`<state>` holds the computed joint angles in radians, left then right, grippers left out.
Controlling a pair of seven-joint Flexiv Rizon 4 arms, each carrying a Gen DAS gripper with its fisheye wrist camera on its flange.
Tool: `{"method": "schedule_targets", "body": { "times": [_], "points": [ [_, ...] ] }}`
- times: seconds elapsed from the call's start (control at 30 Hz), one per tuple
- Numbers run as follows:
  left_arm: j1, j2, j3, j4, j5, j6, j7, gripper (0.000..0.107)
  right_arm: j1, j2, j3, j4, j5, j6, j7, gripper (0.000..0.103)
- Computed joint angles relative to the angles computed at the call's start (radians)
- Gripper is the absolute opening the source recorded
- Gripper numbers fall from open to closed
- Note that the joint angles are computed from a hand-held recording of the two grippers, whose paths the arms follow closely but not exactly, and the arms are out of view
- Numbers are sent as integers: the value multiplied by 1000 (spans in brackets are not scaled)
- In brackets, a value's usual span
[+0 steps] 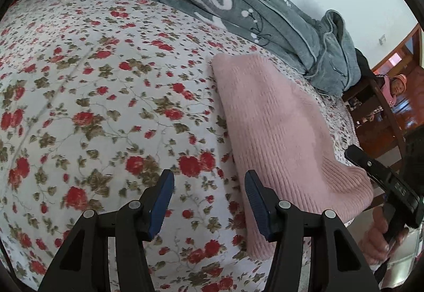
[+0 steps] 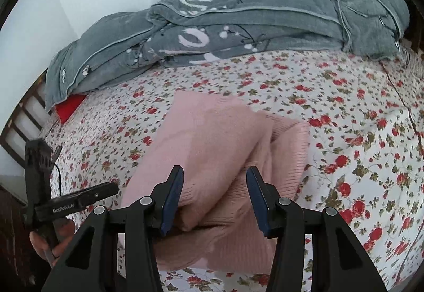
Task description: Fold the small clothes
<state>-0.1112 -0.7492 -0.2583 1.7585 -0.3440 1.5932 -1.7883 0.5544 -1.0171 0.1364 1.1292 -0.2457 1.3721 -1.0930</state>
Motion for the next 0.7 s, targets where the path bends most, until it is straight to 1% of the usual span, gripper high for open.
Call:
{"method": "schedule_targets", "body": {
  "times": [0.07,0.1,0.13,0.17,0.2,0.23,0.33,0.4,0.47,0.5,0.53,0.57,0.7],
  "points": [
    [21,-17,-40,-11,13,2,30,53,1,-3,-7,-12,-2,-20,6,49],
    [11,-26,-34,-29,17,-17,39,53,-1,-7,-3,-19,-1,-31,5,49],
    [-14,-31,-8,-50,16,-38,37,53,-6,-14,9,-33,1,-50,-2,49],
    [-54,-38,37,-72,16,-52,23,53,-11,-24,24,-51,4,-74,-12,49],
    [-69,-42,52,-82,17,-51,18,53,-15,-33,35,-65,10,-96,-23,49],
    [-70,-45,52,-85,17,-49,18,53,-17,-44,47,-85,15,-126,-35,49],
    [-16,-52,-18,-71,6,-32,41,53,-18,-63,57,-109,44,-146,-50,49],
    [38,-58,-88,-46,-3,-7,61,53,-17,-73,58,-127,60,-156,-55,53],
    [74,-62,-134,-28,-6,11,72,53,-16,-87,58,-154,72,-176,-59,55],
    [83,-63,-146,-21,-5,18,74,53,-15,-93,58,-164,77,-186,-62,55],
    [88,-62,-154,-15,-2,24,77,53,-17,-97,61,-173,84,-194,-68,55],
    [80,-62,-147,-17,0,26,75,53,-21,-99,69,-174,95,-191,-75,55],
    [38,-59,-101,-34,3,18,59,53,-25,-107,85,-188,128,-191,-92,55]
  ]
}}
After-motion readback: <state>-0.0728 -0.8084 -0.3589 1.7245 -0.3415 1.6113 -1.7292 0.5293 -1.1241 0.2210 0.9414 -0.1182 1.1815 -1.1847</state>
